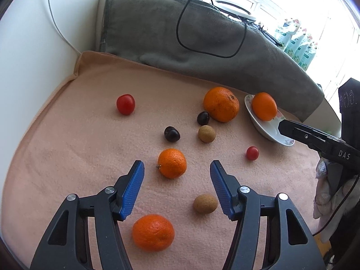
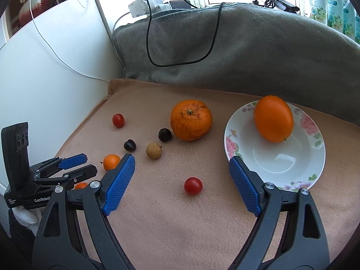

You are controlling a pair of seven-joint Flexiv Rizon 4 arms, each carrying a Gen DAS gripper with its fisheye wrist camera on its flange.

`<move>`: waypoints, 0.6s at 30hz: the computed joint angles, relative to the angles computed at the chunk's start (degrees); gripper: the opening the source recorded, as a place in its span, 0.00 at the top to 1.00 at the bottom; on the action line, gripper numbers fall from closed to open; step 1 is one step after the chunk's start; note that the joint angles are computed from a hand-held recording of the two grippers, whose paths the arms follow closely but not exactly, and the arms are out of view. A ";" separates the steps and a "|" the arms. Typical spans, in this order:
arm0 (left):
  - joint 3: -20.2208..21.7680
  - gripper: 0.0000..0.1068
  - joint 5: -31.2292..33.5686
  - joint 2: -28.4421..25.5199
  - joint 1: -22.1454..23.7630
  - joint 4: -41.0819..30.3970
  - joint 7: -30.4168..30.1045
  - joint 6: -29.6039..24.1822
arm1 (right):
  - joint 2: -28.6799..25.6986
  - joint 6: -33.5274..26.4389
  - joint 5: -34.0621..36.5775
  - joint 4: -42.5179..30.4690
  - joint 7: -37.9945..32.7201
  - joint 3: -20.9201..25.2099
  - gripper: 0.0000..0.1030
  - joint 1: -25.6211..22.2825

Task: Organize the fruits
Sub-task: 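Withdraw the right tool from the plate and move toward the small fruits, then grasp the small mandarin with the left tool while the right tool grasps the brown kiwi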

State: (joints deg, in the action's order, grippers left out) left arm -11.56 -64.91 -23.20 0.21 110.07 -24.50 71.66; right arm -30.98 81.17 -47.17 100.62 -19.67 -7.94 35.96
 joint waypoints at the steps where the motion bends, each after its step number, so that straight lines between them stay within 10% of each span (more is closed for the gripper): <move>1: 0.13 0.46 0.27 -0.14 0.13 -0.13 -0.32 -0.55 | -0.66 -0.66 0.80 -0.90 -1.30 1.10 0.18 -0.56; 18: 0.38 0.60 6.59 -2.85 1.50 -2.49 -5.22 -4.24 | -11.94 -10.63 18.64 -16.52 -23.76 11.27 0.38 -3.83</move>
